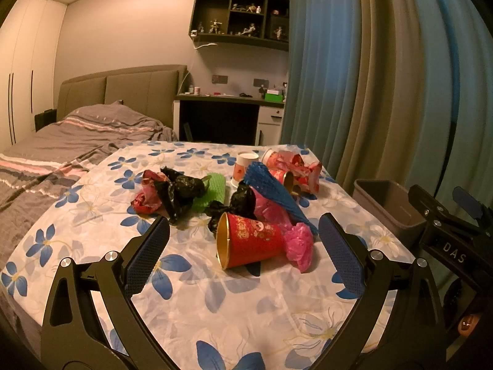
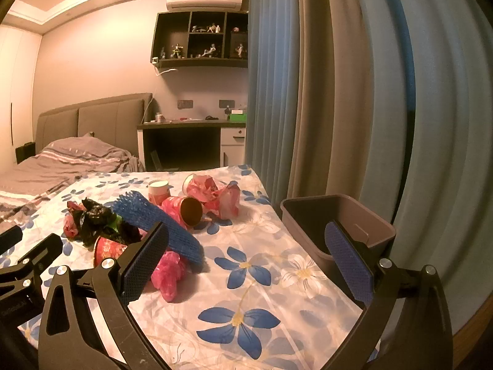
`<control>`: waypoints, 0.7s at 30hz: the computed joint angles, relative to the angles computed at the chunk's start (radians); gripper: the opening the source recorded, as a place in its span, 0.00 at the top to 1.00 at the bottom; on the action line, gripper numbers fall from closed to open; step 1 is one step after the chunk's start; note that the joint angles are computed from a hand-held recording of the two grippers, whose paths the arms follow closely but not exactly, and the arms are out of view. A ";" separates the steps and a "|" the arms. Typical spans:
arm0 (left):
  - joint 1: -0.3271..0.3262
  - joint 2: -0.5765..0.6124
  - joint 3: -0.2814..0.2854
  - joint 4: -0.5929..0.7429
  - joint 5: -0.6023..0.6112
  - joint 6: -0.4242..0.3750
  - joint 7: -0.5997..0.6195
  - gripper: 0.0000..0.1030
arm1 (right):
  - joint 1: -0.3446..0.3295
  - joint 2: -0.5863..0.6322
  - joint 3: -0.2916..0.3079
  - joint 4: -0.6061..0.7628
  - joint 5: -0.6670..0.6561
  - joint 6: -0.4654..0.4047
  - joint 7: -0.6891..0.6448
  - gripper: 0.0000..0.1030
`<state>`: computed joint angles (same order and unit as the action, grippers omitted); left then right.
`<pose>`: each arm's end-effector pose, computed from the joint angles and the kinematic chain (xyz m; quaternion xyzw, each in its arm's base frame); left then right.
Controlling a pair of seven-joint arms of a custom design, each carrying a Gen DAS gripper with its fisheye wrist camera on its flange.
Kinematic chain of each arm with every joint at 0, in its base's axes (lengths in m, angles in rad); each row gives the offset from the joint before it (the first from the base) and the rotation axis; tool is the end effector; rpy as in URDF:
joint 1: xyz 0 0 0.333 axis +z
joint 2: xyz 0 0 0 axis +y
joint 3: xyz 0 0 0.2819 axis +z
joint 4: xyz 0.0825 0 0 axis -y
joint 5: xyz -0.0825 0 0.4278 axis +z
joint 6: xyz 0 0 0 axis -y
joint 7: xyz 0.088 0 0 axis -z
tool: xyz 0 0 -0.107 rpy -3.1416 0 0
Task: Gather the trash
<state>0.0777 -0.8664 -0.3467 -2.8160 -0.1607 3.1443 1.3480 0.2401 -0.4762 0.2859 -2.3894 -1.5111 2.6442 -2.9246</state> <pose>0.3939 -0.0972 0.5232 -0.6047 0.5703 -0.4197 0.3647 0.4226 0.2830 0.4980 -0.5511 0.5761 -0.4467 0.4061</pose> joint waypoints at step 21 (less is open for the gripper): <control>-0.003 -0.003 0.006 0.000 0.000 -0.004 0.002 0.07 | -0.005 -0.009 -0.002 -0.003 0.008 0.005 -0.005 0.05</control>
<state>0.0747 -0.8693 -0.3403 -2.8160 -0.1604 3.1406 1.3497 0.2351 -0.4848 0.2837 -2.3926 -1.5028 2.6493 -2.9300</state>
